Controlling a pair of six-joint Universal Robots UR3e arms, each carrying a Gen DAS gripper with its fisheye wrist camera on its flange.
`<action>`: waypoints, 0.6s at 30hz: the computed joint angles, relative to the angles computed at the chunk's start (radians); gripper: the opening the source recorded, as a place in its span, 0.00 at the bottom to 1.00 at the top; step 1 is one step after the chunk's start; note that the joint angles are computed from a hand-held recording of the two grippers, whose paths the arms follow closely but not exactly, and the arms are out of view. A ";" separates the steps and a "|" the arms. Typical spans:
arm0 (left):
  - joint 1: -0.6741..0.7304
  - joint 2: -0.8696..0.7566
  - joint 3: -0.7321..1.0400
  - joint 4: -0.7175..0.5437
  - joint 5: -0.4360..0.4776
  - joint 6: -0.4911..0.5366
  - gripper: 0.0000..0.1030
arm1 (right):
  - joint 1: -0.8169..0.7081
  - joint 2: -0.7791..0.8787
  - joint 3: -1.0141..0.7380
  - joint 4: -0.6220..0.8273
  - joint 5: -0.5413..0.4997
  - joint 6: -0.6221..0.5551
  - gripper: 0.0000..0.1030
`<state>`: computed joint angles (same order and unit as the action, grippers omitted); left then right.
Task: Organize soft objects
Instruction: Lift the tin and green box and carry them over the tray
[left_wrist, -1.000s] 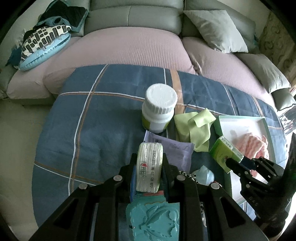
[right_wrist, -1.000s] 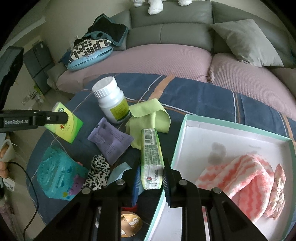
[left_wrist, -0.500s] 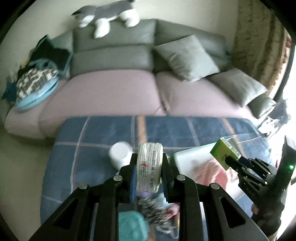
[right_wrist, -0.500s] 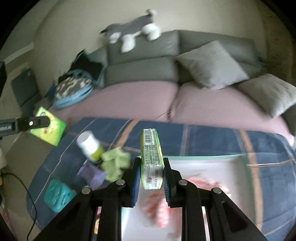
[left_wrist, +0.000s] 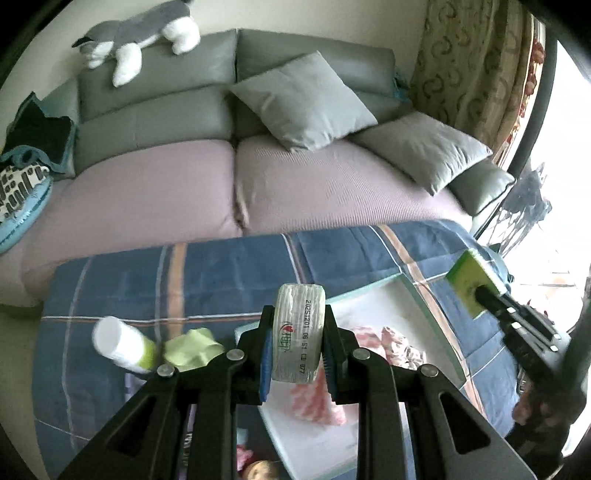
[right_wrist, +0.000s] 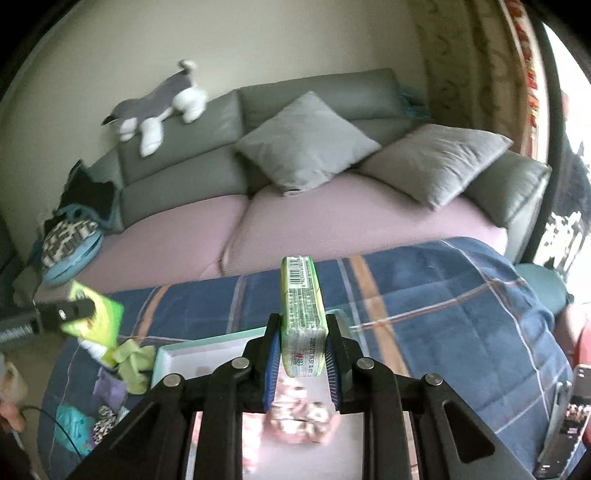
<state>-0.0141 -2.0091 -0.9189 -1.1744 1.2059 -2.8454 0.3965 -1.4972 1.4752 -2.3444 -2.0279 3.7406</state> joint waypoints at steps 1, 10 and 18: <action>-0.016 -0.012 -0.002 0.015 0.018 -0.012 0.23 | -0.008 -0.013 0.013 0.004 -0.001 0.005 0.22; -0.079 -0.108 -0.070 0.137 0.120 -0.108 0.23 | -0.103 -0.054 0.125 -0.027 0.076 -0.011 0.22; -0.056 -0.208 -0.081 0.173 0.091 -0.150 0.23 | -0.151 0.048 0.153 -0.037 0.171 -0.031 0.22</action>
